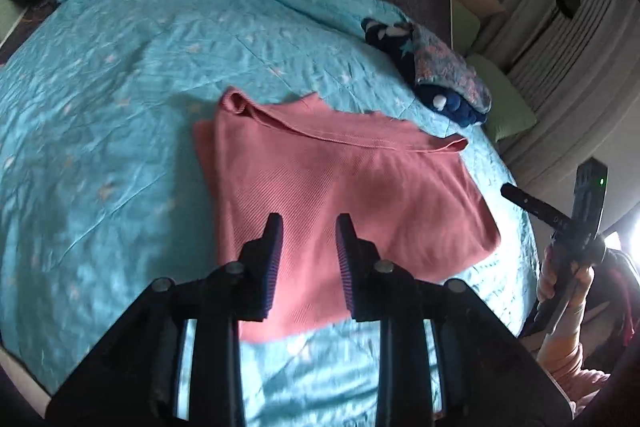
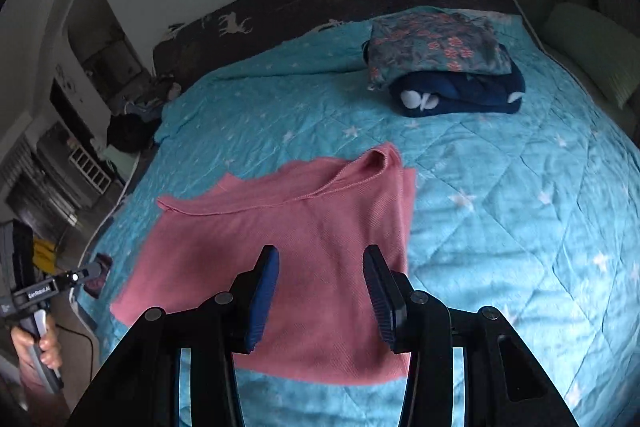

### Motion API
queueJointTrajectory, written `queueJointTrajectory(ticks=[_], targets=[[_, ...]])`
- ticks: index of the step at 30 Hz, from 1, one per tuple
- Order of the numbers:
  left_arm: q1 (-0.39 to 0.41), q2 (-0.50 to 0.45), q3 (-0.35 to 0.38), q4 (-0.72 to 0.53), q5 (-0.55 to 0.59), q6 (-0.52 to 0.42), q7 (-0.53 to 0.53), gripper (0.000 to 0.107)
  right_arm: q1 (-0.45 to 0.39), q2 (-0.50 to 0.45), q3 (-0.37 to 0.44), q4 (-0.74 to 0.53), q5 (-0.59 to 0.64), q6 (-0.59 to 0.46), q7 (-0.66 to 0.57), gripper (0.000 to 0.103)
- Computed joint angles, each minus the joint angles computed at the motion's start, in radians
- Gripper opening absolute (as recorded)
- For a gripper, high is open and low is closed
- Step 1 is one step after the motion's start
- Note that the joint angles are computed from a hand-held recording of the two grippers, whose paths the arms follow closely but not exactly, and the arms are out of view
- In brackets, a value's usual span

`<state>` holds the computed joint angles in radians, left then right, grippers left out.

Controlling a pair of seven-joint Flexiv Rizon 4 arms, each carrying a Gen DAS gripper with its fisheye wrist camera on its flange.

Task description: Fold small clothes

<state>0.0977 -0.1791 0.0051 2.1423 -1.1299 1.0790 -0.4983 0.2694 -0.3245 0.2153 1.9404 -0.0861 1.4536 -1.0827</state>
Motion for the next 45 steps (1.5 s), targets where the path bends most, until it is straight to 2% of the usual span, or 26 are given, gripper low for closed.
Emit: queueJointTrajectory(ticks=[3,6,9,11,16,19,22,24,26,28,32,34,37,40,43,45], targets=[[0.005,-0.11,-0.012,-0.099,0.137,-0.054,-0.084,0.028,-0.023,-0.075,0.048,-0.089,0.023,-0.101,-0.06,0.045],[0.013,-0.189,-0.019,-0.172,0.268,-0.064,-0.173,0.028,0.031,-0.127,-0.014,-0.151,-0.03,-0.175,-0.04,0.045],[0.044,-0.261,-0.024,-0.263,0.367,-0.117,-0.27,0.028,0.058,-0.174,-0.054,-0.213,-0.082,-0.251,-0.032,0.045],[0.069,-0.293,-0.04,-0.314,0.387,-0.136,-0.291,0.028,0.054,-0.207,-0.053,-0.265,-0.088,-0.282,-0.049,0.045],[0.083,-0.371,-0.06,-0.441,0.464,-0.076,-0.341,0.028,0.063,-0.304,-0.067,-0.429,-0.099,-0.358,-0.065,0.045],[0.096,-0.428,-0.08,-0.528,0.478,-0.042,-0.392,0.028,0.072,-0.352,-0.089,-0.515,-0.101,-0.355,-0.047,0.045],[0.119,-0.445,-0.111,-0.558,0.457,0.013,-0.427,0.028,0.082,-0.371,-0.125,-0.547,-0.099,-0.327,0.028,0.045],[0.15,-0.423,-0.157,-0.525,0.409,0.072,-0.39,0.035,0.065,-0.362,-0.113,-0.526,-0.08,-0.295,0.046,0.045],[0.16,-0.397,-0.174,-0.483,0.385,0.123,-0.36,0.044,0.05,-0.333,-0.105,-0.476,-0.067,-0.273,0.053,0.045],[0.174,-0.355,-0.193,-0.418,0.356,0.176,-0.31,0.045,0.042,-0.297,-0.109,-0.412,-0.068,-0.247,0.063,0.045],[0.22,-0.251,-0.241,-0.259,0.214,0.188,-0.17,0.054,-0.008,-0.18,-0.087,-0.21,-0.024,-0.137,0.084,0.045],[0.225,-0.191,-0.232,-0.171,0.139,0.162,-0.118,0.055,-0.043,-0.115,-0.063,-0.1,0.018,-0.079,0.09,0.047],[0.206,-0.127,-0.173,-0.075,0.119,0.096,-0.119,0.055,-0.093,-0.046,-0.019,0.012,0.072,-0.047,0.076,0.048],[0.195,-0.066,-0.129,0.0,0.074,-0.01,-0.095,0.055,-0.149,0.008,0.042,0.096,0.156,-0.027,0.036,0.048],[0.183,-0.027,-0.093,0.044,0.014,-0.132,-0.073,0.055,-0.3,0.021,0.227,0.084,0.403,-0.031,-0.141,0.049],[0.179,-0.017,-0.062,0.05,0.025,-0.232,-0.08,0.054,-0.39,0.028,0.334,0.064,0.574,-0.031,-0.283,0.049]])
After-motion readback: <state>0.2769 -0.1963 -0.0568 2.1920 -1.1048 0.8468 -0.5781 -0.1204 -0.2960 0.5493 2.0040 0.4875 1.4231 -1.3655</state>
